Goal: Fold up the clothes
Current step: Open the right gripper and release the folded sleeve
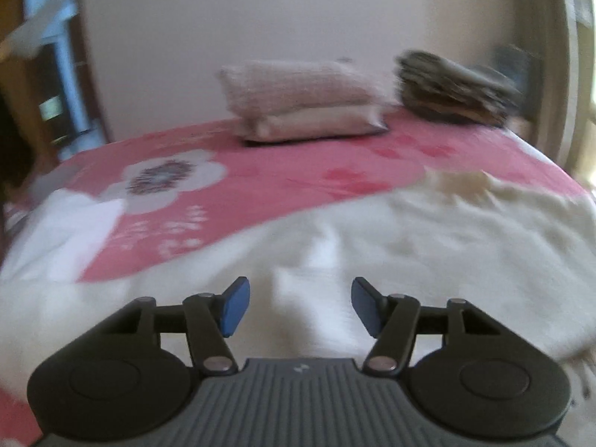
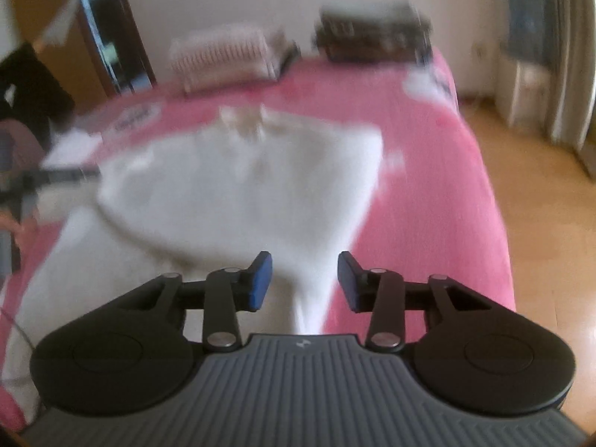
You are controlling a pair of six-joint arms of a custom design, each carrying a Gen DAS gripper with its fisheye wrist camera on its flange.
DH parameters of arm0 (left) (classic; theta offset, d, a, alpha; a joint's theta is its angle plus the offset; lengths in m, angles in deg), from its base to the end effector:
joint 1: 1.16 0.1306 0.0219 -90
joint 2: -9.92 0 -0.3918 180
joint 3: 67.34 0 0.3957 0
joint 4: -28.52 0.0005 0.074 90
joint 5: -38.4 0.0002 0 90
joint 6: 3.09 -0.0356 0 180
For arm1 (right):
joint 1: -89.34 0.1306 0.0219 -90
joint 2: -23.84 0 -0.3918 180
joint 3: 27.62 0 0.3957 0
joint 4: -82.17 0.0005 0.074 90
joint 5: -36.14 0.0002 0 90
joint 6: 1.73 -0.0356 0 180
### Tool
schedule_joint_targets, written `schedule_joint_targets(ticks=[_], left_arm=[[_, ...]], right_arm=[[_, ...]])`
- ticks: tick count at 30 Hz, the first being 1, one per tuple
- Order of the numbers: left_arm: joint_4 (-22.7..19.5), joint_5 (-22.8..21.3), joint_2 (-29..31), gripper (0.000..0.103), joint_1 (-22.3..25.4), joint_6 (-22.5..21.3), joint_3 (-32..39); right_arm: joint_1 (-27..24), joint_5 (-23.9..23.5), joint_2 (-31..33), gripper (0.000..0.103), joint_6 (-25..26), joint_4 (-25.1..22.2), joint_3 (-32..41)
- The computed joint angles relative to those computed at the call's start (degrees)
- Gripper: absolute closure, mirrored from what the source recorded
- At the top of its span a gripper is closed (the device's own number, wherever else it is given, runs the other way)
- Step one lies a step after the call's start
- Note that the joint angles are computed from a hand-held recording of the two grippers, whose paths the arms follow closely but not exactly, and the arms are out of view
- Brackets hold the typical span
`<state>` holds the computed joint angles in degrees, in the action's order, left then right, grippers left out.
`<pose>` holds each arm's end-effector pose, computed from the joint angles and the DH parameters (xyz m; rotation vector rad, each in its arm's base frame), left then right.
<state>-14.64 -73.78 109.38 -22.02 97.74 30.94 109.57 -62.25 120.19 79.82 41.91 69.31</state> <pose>0.5263 -0.1867 0.4340 0.0119 2.2802 0.1673 0.5096 0.1928 0.4541 -0.3134 2.2694 0.4291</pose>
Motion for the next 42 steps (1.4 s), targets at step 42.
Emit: schedule_joint_targets(ticks=[42], left_arm=[[-0.4,-19.2,-1.3,0.044,1.0,-7.0,-1.7]], right_arm=[[1.1,1.8,10.1,0.089,2.8,1.0,6.3]])
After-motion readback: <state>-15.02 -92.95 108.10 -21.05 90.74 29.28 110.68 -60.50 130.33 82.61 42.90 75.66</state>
